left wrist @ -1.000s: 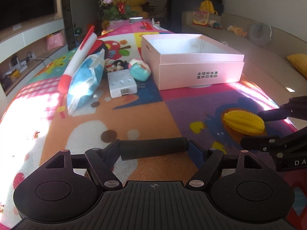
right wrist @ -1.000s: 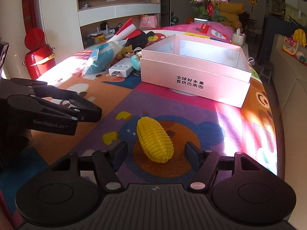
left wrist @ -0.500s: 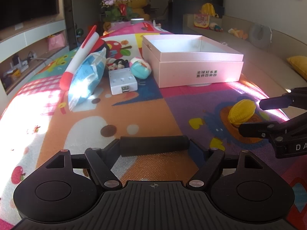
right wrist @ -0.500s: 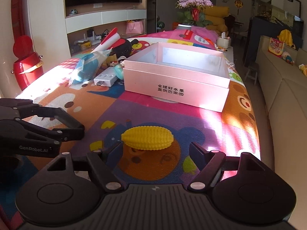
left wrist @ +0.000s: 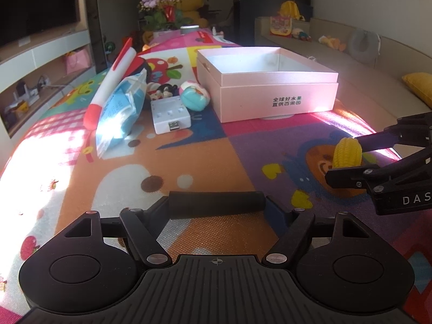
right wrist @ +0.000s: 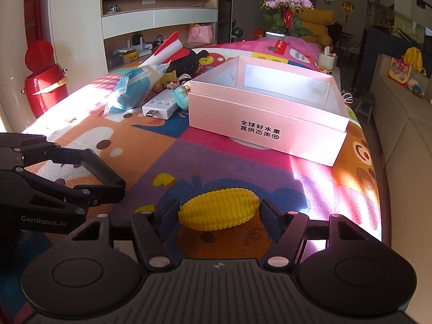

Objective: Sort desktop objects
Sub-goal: 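Carry both held toys over the pink box and release them inside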

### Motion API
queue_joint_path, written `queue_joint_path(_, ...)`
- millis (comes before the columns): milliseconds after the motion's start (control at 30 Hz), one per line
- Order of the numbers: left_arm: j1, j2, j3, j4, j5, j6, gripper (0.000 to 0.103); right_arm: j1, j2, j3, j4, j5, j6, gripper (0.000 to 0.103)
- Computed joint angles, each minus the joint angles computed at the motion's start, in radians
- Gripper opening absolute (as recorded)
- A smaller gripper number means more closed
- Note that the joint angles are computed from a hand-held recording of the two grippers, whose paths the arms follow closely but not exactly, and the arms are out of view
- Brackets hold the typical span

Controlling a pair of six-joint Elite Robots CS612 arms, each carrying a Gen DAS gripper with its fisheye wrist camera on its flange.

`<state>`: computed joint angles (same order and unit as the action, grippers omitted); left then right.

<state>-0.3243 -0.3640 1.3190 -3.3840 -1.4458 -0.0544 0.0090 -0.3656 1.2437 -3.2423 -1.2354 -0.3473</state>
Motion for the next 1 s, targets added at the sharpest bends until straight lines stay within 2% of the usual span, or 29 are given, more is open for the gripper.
queue_joint_path(167,0.0,-0.017,0.016,-0.04,-0.052,0.06,0.08,-0.021,-0.052,0.07,0.015,0.056,-0.075,0.065)
queue_joint_path(267,-0.005,-0.011,-0.018,-0.128,-0.056,0.138,0.08,-0.035,-0.072,0.095,-0.065,0.08,-0.083,0.065)
queue_joint_path(367,-0.009,0.017,-0.103,-0.207,-0.047,0.19,0.08,-0.047,-0.071,0.054,-0.179,0.087,0.006,0.065)
queue_joint_path(433,-0.013,0.061,-0.208,-0.261,-0.037,0.199,0.08,-0.052,-0.058,-0.01,-0.235,0.085,0.078,0.065)
queue_joint_path(467,-0.014,0.091,-0.275,-0.28,-0.037,0.188,0.085,-0.053,-0.044,-0.056,-0.25,0.085,0.115,0.065)
queue_joint_path(500,-0.015,0.113,-0.33,-0.274,-0.026,0.187,0.097,-0.053,-0.032,-0.098,-0.249,0.082,0.152,0.066)
queue_joint_path(533,-0.016,0.127,-0.367,-0.254,-0.003,0.187,0.099,-0.052,-0.014,-0.163,-0.214,0.077,0.207,0.072)
queue_joint_path(600,-0.013,0.126,-0.382,-0.194,0.031,0.156,0.098,-0.051,0.018,-0.267,-0.134,0.069,0.294,0.075)
queue_joint_path(667,0.001,0.109,-0.335,-0.172,0.017,0.113,0.101,-0.048,0.042,-0.323,-0.11,0.031,0.337,0.075)
queue_joint_path(767,0.01,0.096,-0.262,-0.159,0.066,0.091,0.103,-0.048,0.059,-0.335,-0.108,0.009,0.314,0.082)
queue_joint_path(833,0.016,0.088,-0.222,-0.125,0.105,0.04,0.103,-0.042,0.069,-0.323,-0.111,-0.031,0.282,0.084)
queue_joint_path(900,0.03,0.084,-0.197,-0.076,0.1,-0.058,0.103,-0.036,0.077,-0.309,-0.082,-0.063,0.252,0.084)
queue_joint_path(1000,0.047,0.096,-0.188,-0.073,0.088,-0.144,0.103,-0.026,0.08,-0.267,-0.047,-0.075,0.24,0.084)
